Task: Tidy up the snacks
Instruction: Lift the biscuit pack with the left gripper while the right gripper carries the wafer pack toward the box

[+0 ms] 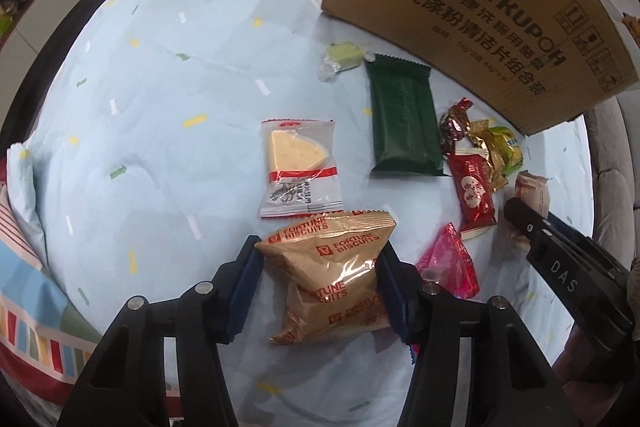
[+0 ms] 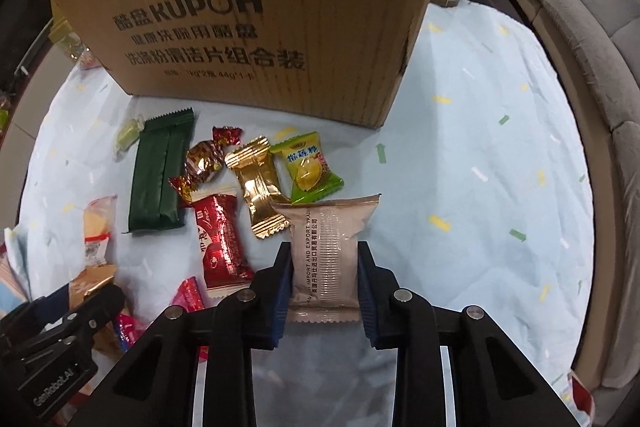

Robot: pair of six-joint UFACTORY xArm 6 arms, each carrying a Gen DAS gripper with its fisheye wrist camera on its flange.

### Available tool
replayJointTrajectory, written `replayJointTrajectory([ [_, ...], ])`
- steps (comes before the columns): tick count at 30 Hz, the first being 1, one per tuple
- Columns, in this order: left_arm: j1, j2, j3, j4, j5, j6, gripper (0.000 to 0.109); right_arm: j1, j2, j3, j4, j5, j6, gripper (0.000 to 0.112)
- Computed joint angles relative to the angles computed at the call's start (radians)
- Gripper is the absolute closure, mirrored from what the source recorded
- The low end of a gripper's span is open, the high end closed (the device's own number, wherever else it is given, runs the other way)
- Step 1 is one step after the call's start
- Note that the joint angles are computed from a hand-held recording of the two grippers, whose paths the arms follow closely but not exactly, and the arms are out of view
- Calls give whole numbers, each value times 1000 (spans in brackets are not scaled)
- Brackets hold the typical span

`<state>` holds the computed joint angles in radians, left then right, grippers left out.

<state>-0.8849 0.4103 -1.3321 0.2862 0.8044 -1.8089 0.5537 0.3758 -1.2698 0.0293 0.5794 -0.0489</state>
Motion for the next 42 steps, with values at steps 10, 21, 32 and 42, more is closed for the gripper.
replayJointTrajectory([
  [10, -16, 8, -74, 48, 61, 49, 67, -1, -138, 88, -36, 12, 20, 82],
  [21, -41, -63, -95, 83, 135, 74, 68, 5, -202, 84, -48, 37, 48, 82],
  [32, -19, -92, -170, 149, 195, 153, 68, 15, -241, 30, -61, 46, 71, 82],
  [42, -9, -108, -240, 210, 247, 213, 68, 20, -265, -13, -76, 50, 95, 82],
])
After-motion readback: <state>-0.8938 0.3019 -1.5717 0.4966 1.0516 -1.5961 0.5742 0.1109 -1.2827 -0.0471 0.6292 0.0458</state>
